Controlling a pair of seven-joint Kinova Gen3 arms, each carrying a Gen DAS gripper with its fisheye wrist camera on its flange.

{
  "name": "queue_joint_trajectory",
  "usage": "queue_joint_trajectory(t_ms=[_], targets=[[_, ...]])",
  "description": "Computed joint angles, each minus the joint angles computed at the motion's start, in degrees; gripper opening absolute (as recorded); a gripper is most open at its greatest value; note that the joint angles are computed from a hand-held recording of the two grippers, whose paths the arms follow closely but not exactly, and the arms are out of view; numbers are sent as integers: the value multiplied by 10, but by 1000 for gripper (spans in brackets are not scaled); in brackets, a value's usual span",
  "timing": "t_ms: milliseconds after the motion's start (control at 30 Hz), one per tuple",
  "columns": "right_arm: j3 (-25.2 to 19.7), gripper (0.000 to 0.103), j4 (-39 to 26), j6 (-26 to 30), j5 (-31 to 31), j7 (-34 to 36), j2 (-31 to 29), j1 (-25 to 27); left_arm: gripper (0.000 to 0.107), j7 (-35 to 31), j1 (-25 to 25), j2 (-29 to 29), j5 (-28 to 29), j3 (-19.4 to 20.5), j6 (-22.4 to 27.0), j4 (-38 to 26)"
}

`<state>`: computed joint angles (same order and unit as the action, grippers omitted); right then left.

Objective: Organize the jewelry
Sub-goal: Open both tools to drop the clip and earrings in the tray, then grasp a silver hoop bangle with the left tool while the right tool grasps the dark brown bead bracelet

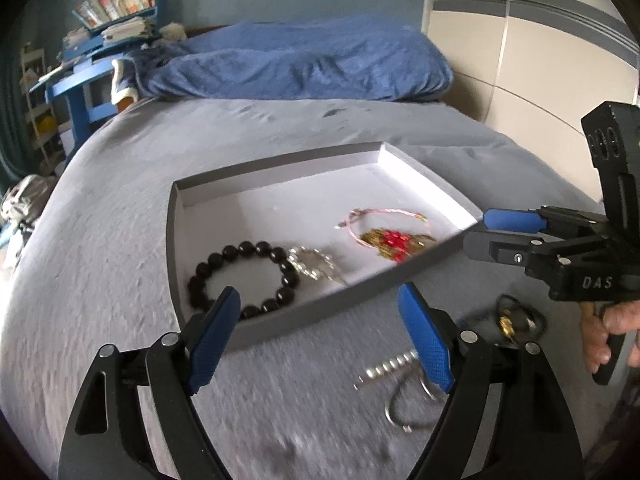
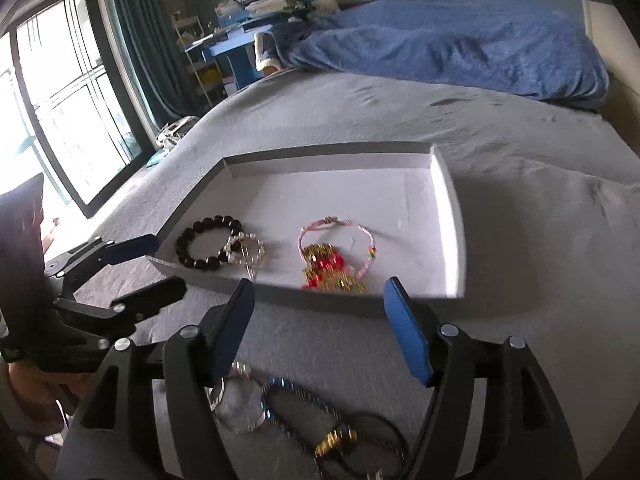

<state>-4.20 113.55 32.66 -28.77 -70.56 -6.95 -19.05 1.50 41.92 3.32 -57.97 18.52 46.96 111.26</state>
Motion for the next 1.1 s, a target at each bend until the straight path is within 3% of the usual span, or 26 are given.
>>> queue_joint_trajectory(t_ms=[200, 567, 800, 867, 1033, 1100], targets=[[42, 68, 72, -16, -45, 35, -59, -7, 82, 24, 23, -4, -22, 20, -1, 19], [92, 70, 141, 0, -34, 24, -109, 10, 81, 15, 32, -4, 8, 17, -42, 39], [86, 70, 150, 1, -28, 14, -110, 15, 81, 3, 26, -6, 26, 17, -74, 53], [77, 67, 150, 1, -18, 4, -108, 19, 81, -5, 26, -3, 29, 17, -77, 51], [50, 45, 143, 4, 15, -28, -101, 25, 81, -25, 28, 0, 39, 14, -88, 49], [48, 42, 142, 3, 24, -36, -101, 24, 81, -29, 30, 1, 41, 13, -91, 48]])
